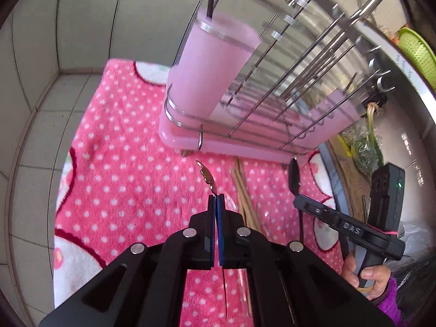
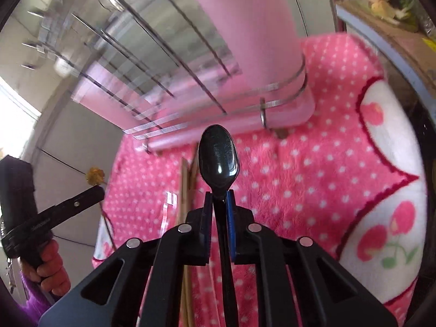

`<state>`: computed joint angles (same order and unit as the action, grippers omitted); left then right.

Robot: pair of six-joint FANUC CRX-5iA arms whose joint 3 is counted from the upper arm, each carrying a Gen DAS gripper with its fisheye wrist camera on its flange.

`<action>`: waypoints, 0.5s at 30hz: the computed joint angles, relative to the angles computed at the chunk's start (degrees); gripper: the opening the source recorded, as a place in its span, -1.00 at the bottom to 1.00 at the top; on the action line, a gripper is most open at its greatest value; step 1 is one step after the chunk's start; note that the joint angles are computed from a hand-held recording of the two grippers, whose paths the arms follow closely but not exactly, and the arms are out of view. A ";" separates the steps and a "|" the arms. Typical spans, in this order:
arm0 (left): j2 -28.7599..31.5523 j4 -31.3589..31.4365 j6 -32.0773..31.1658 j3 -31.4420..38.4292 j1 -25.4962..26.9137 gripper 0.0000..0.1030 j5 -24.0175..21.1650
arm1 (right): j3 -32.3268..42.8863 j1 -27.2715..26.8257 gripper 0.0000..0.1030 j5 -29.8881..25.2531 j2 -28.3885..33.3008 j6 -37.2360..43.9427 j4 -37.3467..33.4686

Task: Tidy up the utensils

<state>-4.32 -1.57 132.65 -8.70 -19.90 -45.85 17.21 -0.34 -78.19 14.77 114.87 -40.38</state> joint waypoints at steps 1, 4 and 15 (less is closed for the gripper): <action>-0.82 -1.41 0.72 0.18 -0.45 -0.99 0.14 | -0.83 -1.01 -0.80 0.89 -1.33 1.42 -1.25; -3.15 -4.74 3.08 0.20 -1.74 -0.99 1.46 | -2.46 -3.53 -0.80 2.44 -3.97 4.29 -4.53; -4.41 -20.09 16.06 6.39 -7.97 -0.99 -0.15 | -6.52 -9.94 -0.80 6.07 -11.67 13.29 -15.39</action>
<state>-8.73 -21.66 148.72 -2.31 -27.87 -46.01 10.69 -10.28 -72.12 3.11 128.17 -55.77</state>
